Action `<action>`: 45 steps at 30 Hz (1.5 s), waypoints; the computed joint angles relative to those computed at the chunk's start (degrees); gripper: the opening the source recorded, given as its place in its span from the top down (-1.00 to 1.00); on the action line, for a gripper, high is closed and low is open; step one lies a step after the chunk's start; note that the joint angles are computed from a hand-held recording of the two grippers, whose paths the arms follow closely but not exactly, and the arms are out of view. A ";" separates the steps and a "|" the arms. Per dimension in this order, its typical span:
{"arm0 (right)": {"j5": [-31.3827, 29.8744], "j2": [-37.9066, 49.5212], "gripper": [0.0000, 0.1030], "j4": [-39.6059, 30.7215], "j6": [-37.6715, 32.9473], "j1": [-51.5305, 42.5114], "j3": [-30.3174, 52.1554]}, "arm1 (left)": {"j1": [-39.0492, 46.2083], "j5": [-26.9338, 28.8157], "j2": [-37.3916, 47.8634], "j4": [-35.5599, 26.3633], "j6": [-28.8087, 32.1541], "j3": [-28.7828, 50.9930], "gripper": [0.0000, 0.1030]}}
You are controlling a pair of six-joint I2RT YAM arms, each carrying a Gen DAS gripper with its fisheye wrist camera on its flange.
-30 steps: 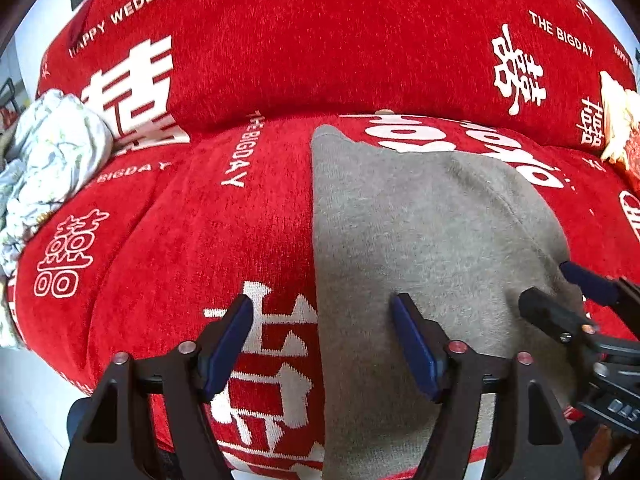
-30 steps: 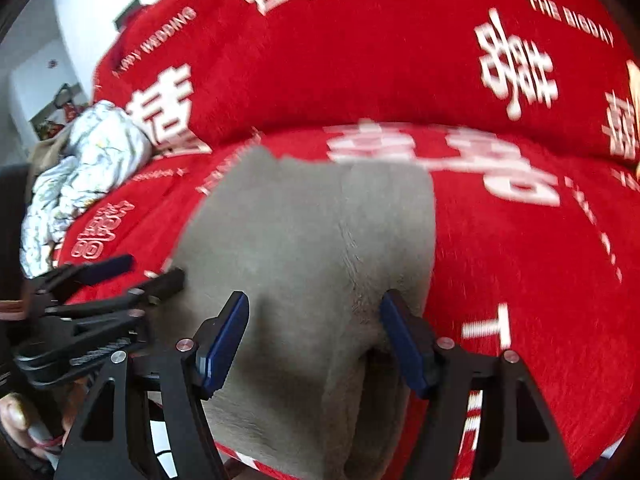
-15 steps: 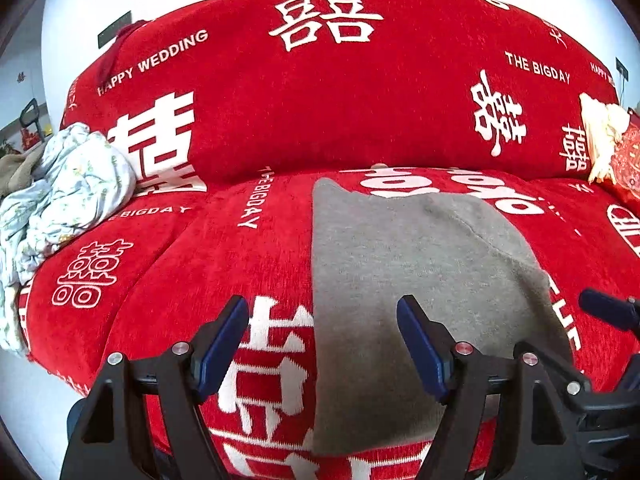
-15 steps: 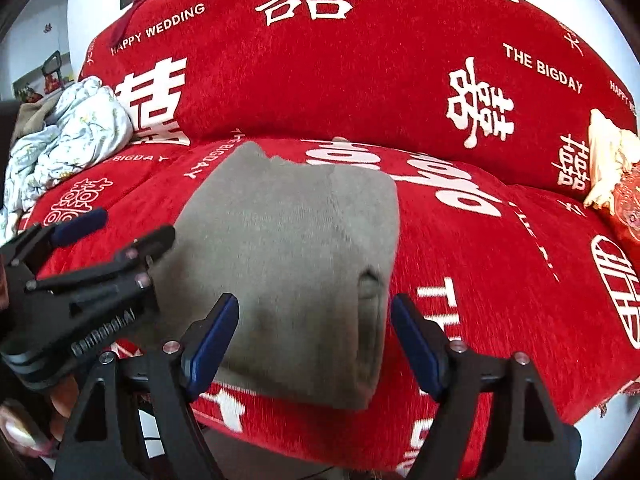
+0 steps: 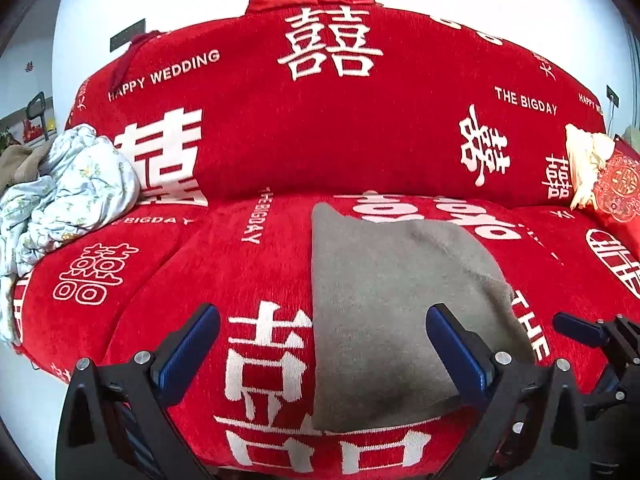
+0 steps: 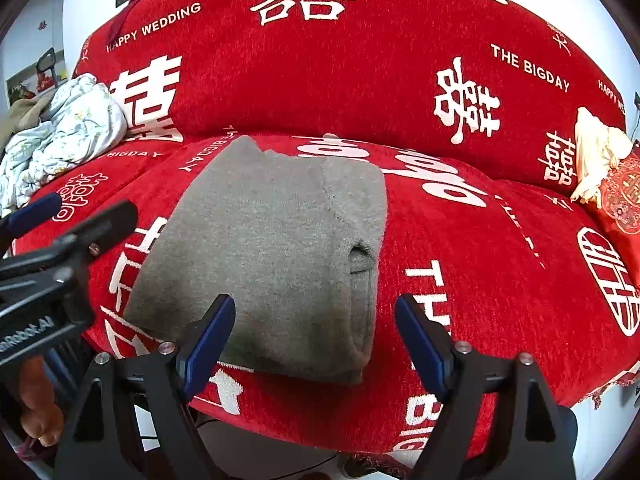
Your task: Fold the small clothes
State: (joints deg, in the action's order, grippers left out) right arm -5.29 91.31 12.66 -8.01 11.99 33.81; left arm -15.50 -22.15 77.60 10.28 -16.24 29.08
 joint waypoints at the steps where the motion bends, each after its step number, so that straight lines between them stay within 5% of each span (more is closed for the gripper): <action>1: -0.07 0.19 -0.64 -0.09 -0.04 0.00 0.18 | -0.23 -0.09 -0.08 0.02 0.18 -0.04 -1.00; 15: -0.23 0.51 -0.64 -0.93 -0.05 -0.48 0.15 | -4.49 -1.38 0.16 -6.37 2.88 2.85 -1.00; 45: -0.71 0.47 -0.64 -0.87 -0.20 -1.09 0.20 | -4.86 -1.32 -0.11 -6.82 3.13 2.97 -1.00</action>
